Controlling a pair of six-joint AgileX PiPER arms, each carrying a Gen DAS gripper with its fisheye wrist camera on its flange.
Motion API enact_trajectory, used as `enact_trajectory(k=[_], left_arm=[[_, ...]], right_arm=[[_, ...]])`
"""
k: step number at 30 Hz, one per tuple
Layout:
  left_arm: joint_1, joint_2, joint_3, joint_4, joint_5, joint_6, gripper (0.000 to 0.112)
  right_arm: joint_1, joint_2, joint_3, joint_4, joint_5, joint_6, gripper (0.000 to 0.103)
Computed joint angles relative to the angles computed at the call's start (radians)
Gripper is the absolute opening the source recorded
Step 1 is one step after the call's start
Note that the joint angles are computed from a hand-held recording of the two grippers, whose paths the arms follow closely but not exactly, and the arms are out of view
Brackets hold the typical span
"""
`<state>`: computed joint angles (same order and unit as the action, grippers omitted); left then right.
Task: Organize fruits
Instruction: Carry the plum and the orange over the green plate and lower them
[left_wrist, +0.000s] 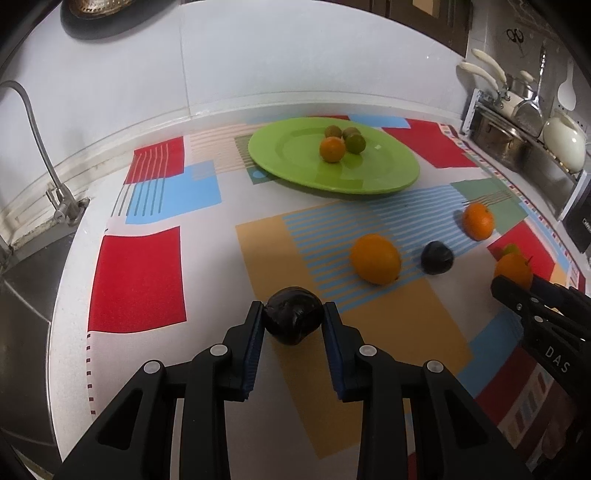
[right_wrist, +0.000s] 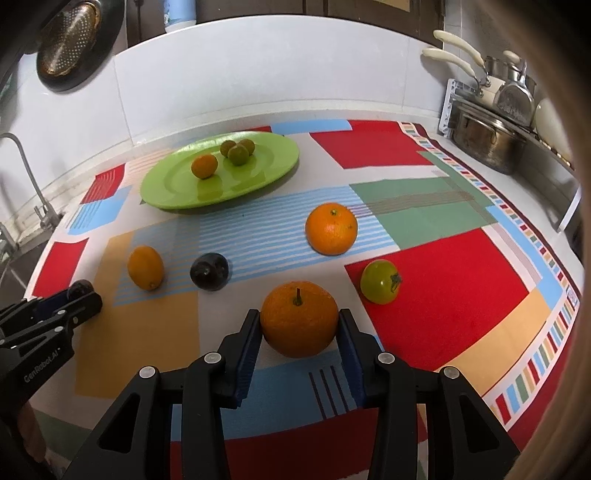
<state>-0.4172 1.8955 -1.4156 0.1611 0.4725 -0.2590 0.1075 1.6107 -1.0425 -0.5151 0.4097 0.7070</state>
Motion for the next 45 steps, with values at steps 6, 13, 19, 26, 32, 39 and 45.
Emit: enact_trajectory(k=[6,13,19,26,32,39,45], left_arm=[[-0.021,-0.046,0.02,0.041,-0.002,-0.052,0.032],[-0.053,-0.105,0.042,0.128,0.003,-0.151,0.032],[-0.077,-0.149,0.049,0.168,0.013,-0.203,0.032],[-0.1,-0.177,0.024,0.239,0.032,-0.263,0.032],[-0.115,-0.184,-0.014,0.273,0.036,-0.276,0.032],[-0.095,-0.159,-0.104,0.161,0.05,-0.15,0.032],[-0.07,-0.103,-0.225,0.072,0.079,-0.032,0.032]], right_arm=[[-0.011,-0.034,0.002,0.072,-0.027,-0.1,0.042],[-0.03,-0.075,-0.003,0.179,-0.043,-0.249,0.042],[-0.05,-0.106,-0.019,0.321,-0.041,-0.442,0.042],[-0.07,-0.123,-0.062,0.499,-0.018,-0.665,0.042],[-0.08,-0.123,-0.109,0.63,0.012,-0.814,0.042],[-0.084,-0.092,-0.2,0.713,0.043,-0.903,0.042],[-0.09,-0.034,-0.31,0.748,0.08,-0.937,0.042]])
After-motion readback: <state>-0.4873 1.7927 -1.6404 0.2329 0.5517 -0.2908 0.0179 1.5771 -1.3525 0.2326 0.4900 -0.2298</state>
